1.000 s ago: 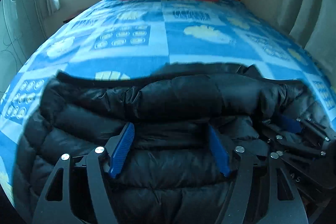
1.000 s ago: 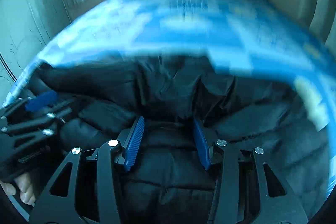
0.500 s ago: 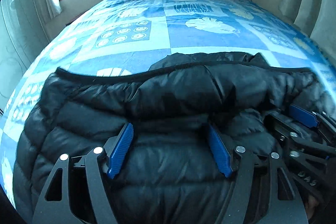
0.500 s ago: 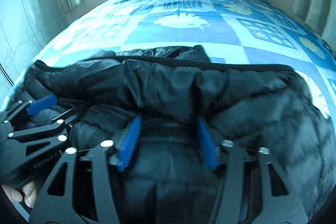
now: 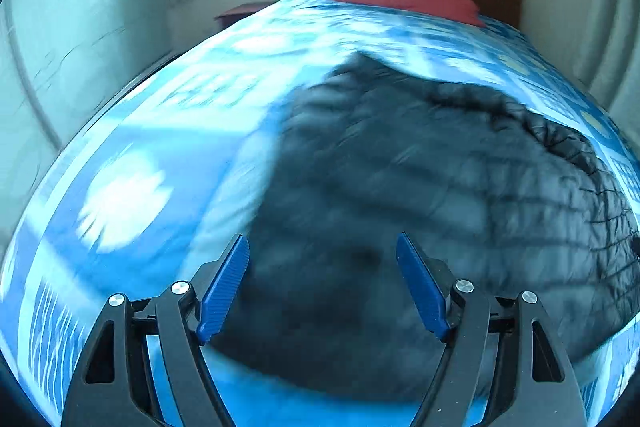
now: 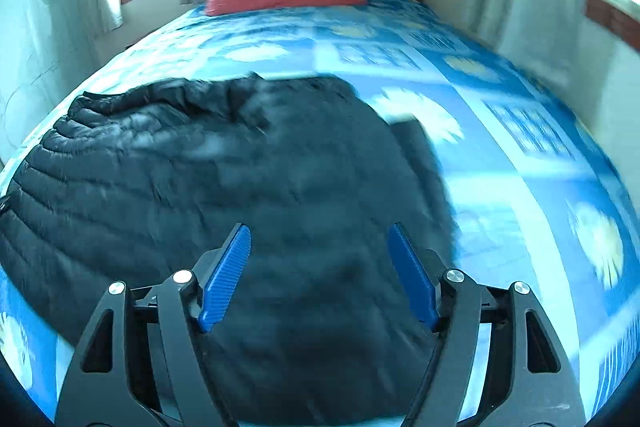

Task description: Fold large clothes

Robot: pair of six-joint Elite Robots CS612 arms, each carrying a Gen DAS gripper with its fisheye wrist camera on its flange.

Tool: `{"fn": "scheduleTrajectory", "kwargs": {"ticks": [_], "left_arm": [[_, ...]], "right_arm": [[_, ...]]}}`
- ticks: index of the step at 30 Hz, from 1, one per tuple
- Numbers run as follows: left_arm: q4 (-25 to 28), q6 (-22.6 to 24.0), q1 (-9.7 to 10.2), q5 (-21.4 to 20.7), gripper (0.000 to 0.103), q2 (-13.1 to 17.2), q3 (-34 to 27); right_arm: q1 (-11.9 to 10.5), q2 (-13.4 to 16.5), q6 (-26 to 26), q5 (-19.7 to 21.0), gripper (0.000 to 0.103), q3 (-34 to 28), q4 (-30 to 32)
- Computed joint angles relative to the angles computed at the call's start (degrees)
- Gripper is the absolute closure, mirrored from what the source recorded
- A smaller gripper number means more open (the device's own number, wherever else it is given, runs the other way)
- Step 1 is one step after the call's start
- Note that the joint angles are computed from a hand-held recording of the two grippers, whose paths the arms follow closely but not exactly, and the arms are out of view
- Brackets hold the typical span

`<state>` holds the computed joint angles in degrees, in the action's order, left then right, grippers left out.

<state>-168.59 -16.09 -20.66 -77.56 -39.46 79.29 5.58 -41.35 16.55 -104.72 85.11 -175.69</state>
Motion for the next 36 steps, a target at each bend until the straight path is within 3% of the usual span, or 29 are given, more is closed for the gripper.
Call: {"fn": "scheduleTrajectory", "kwargs": {"ticks": [3,6,12,15,16,17,18,21,24,36], "left_arm": [[-1.6,-5.9,1.05,-0.5,0.023,-2.1,4.4],[-2.1,-12.4,2.66,-7.3,0.023,-2.8,6.4],[-4.5,-17.1,3.43,-15.1,0.022,-0.4,3.7],[-4.7,-20.4,3.47,-15.5,0.022,1.3,1.6],[-5.0,-21.7,3.49,-15.3,0.030,1.6,1.5],[-5.9,-23.2,3.56,-15.5,0.040,2.0,1.4],[-6.4,-23.6,3.60,-15.6,0.049,1.9,1.5],[-8.2,-20.7,2.77,-12.9,0.063,1.2,2.8],[-9.9,-19.3,2.37,-11.7,0.074,0.4,4.1],[-11.2,-15.9,1.07,-7.4,0.079,-4.0,11.2]], "right_arm": [[-0.8,-1.3,4.0,0.2,0.029,3.6,-1.6],[-2.0,-1.5,9.6,4.3,0.028,5.6,-2.0],[-3.0,-0.4,18.2,10.7,0.020,5.2,-2.3],[-2.2,0.3,19.0,8.0,0.022,4.4,-1.9],[-2.1,0.4,19.3,8.1,0.025,4.4,-2.2],[-2.2,0.5,20.2,9.4,0.035,4.7,-3.4],[-2.4,0.5,21.3,10.9,0.045,5.1,-4.7],[-3.1,0.5,24.1,14.6,0.065,6.5,-9.1],[-3.2,0.2,25.0,15.6,0.074,7.4,-11.6],[-1.7,-3.0,21.9,11.8,0.078,13.3,-14.3]]}}
